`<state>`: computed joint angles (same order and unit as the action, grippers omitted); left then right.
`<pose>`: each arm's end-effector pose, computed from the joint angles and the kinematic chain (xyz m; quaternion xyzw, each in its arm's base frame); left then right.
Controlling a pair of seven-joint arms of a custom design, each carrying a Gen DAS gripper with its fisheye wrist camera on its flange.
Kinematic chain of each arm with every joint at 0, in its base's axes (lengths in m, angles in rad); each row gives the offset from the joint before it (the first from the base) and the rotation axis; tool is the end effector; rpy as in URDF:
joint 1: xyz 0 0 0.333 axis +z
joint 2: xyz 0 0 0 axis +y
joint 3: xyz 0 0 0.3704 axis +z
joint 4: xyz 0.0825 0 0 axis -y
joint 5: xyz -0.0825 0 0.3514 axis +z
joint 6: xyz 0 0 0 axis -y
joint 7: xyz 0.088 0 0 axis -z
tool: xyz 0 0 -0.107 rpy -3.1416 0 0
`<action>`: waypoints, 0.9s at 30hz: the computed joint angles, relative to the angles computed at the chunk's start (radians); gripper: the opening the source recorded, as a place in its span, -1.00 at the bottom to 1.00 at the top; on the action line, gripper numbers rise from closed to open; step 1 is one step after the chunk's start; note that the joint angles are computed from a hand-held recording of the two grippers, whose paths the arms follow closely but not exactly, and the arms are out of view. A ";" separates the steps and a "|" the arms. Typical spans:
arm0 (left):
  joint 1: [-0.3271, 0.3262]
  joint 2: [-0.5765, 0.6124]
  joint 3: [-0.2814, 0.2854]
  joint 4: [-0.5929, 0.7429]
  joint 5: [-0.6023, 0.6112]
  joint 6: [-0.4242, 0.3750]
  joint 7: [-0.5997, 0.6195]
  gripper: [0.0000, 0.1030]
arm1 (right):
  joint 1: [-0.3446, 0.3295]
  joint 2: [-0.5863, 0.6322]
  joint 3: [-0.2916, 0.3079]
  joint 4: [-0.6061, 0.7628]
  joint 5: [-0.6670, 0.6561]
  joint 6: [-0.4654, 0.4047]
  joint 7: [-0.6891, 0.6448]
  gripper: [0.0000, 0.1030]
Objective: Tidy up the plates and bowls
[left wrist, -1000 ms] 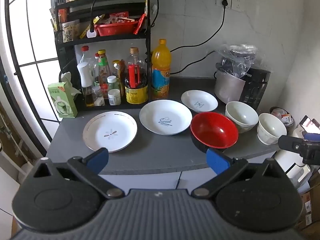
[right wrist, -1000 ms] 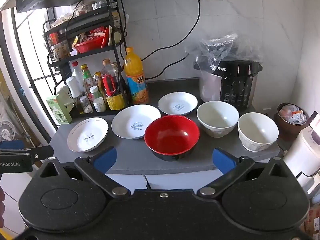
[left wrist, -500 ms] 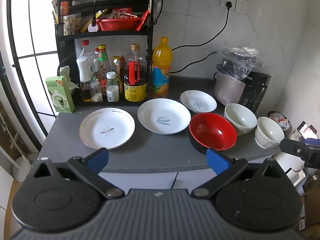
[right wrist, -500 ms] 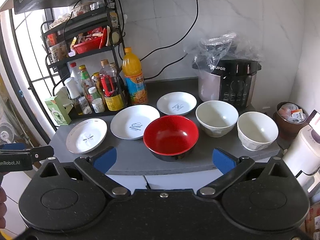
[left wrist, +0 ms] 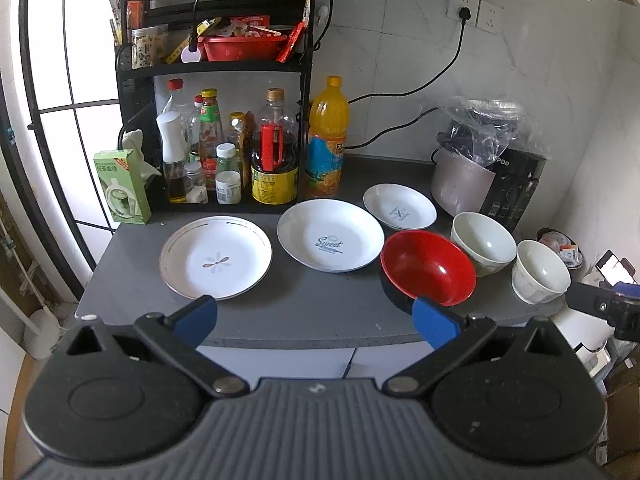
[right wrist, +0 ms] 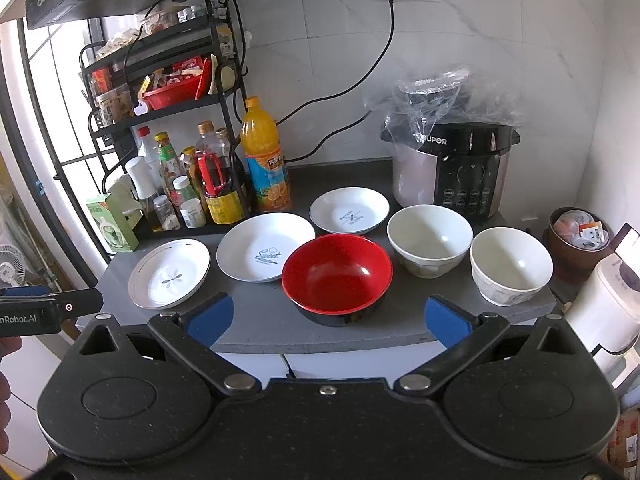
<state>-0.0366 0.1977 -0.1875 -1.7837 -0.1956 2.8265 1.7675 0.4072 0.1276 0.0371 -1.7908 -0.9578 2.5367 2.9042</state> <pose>0.6346 -0.1218 0.6109 -0.5606 0.7157 -0.3497 0.2263 0.5559 0.2735 0.6071 -0.5473 0.7038 -0.3331 0.3067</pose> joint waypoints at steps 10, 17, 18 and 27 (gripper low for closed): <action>-0.007 -0.002 0.004 -0.005 0.016 0.009 -0.026 1.00 | -0.001 0.001 -0.001 0.000 0.004 0.008 -0.013 1.00; -0.010 -0.004 0.006 -0.007 0.029 0.006 -0.041 1.00 | -0.002 0.000 -0.002 0.000 -0.002 0.003 -0.015 1.00; -0.011 -0.004 0.008 -0.008 0.031 0.007 -0.047 1.00 | -0.003 0.000 -0.002 0.001 0.001 0.001 -0.018 1.00; -0.007 -0.001 0.007 -0.002 0.031 -0.006 -0.062 1.00 | -0.005 0.002 -0.002 -0.002 0.013 0.008 -0.037 1.00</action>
